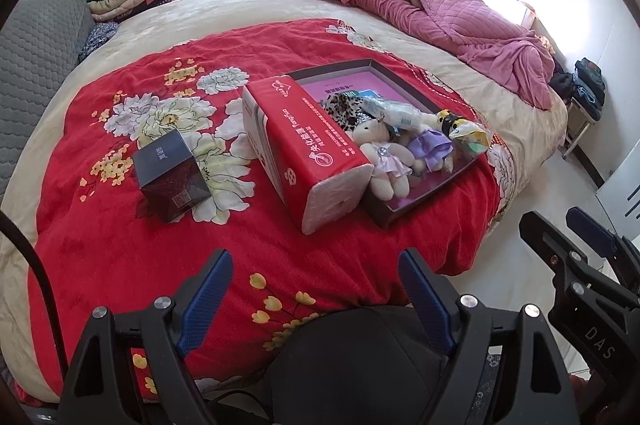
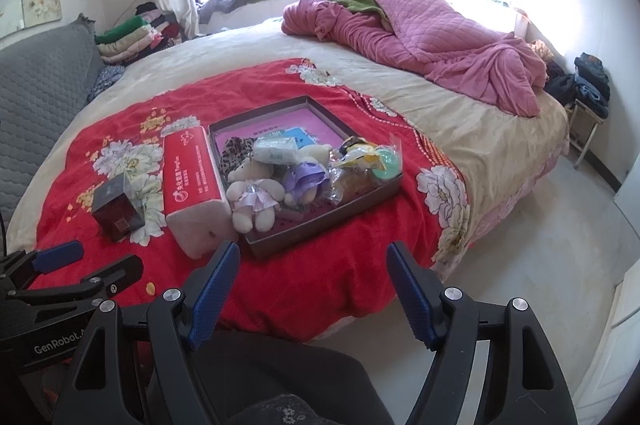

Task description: Organize soft objects

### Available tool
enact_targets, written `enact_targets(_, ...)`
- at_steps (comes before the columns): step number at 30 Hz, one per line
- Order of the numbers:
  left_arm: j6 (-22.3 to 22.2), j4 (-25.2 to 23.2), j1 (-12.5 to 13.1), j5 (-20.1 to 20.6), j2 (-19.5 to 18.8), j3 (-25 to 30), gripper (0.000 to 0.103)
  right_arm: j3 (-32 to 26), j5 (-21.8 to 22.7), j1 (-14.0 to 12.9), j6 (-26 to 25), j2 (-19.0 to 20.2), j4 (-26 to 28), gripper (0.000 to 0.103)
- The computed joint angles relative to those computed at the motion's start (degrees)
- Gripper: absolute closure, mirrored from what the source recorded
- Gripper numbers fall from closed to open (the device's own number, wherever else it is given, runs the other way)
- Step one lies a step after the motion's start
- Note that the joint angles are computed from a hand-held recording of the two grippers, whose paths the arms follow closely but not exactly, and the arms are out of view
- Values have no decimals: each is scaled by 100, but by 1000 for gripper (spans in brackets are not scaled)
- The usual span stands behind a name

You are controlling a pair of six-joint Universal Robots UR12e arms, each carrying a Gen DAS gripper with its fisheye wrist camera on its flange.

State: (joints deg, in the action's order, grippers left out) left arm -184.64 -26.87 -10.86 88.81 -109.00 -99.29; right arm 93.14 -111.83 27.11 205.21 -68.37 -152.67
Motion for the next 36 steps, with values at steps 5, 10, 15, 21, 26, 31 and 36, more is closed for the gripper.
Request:
enact_targets(5,44,-11,-24,41,-11,5,19,2,-15,7,-31,7,36,26)
enact_targets(10,47,-56,-35,61,-20,19,19,-9,-51,17,-38,26,23,26)
enact_targets(15,61,-87,-44,71,-24,23,19,-20,-61,23,-53,34,15,26)
enact_targets(21,54,-102,-47,91,-28,24,19,-23,-102,34,-68,40,3,26)
enact_targets(26,62,-146,-43,88,-33,33,19,-9,-100,31,-99,22,1,26)
enact_targets(31,76,-154,-47,89,-38,32,19,-11,-105,33,-90,24,1,26)
enact_targets(36,72,-166,-52,118,-41,33,19,-11,-105,34,-95,26,-3,26)
